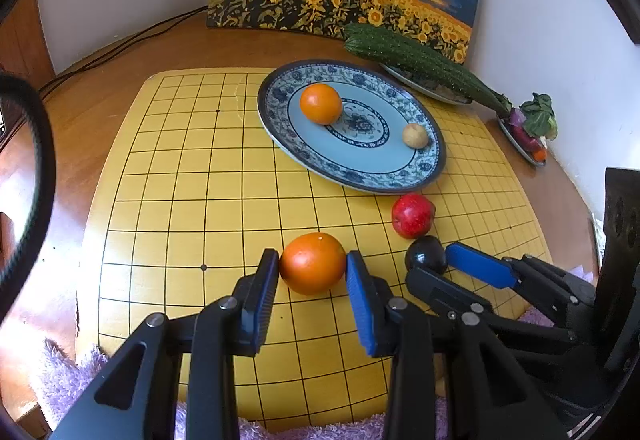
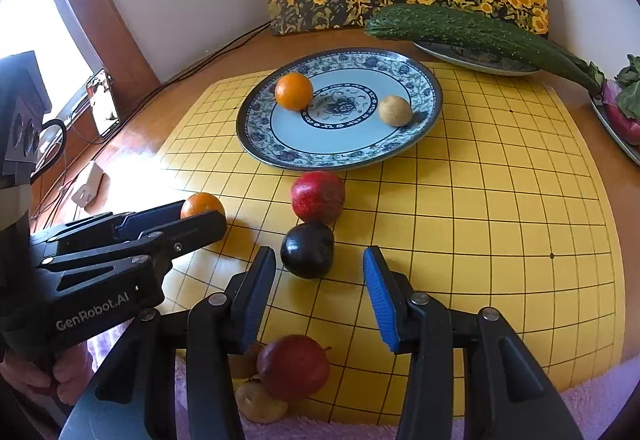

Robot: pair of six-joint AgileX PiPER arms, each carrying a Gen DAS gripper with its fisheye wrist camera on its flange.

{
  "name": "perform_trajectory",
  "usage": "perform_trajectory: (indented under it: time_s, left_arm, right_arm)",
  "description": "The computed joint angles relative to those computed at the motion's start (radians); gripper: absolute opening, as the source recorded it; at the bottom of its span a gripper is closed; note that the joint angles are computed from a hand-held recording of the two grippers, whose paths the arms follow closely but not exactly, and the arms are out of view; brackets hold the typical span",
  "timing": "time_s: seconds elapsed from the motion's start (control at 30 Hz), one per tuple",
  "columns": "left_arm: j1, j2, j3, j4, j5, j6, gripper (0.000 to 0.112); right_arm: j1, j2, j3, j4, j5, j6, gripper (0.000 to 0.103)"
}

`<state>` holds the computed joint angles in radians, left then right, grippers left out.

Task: Organize fruits
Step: 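Grasp the dark plum with the right tool while the left tool holds the orange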

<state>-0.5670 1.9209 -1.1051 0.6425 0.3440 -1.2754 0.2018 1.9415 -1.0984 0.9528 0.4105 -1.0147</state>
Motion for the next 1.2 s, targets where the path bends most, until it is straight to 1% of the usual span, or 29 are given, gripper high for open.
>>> perform_trajectory:
  time_s: [0.33, 0.63, 0.7, 0.97, 1.2]
  left_arm:
    - [-0.002, -0.002, 0.005, 0.013, -0.004, -0.018, 0.036]
    - [0.003, -0.008, 0.013, 0.001, -0.025, -0.008, 0.036]
    - [0.003, -0.011, 0.013, 0.006, -0.025, -0.011, 0.036]
    - [-0.007, -0.023, 0.014, 0.037, -0.007, -0.044, 0.036]
    - [-0.011, -0.027, 0.004, 0.035, 0.01, -0.036, 0.036]
  right_arm:
    - [-0.002, 0.004, 0.004, 0.058, -0.007, -0.059, 0.047]
    - [0.0, 0.013, -0.006, 0.073, 0.009, -0.073, 0.034]
    - [0.0, 0.011, 0.0, 0.102, 0.006, -0.101, 0.03]
    - [-0.013, 0.005, 0.016, 0.168, 0.017, -0.16, 0.029]
    - [-0.028, -0.017, 0.041, 0.226, 0.022, -0.222, 0.029]
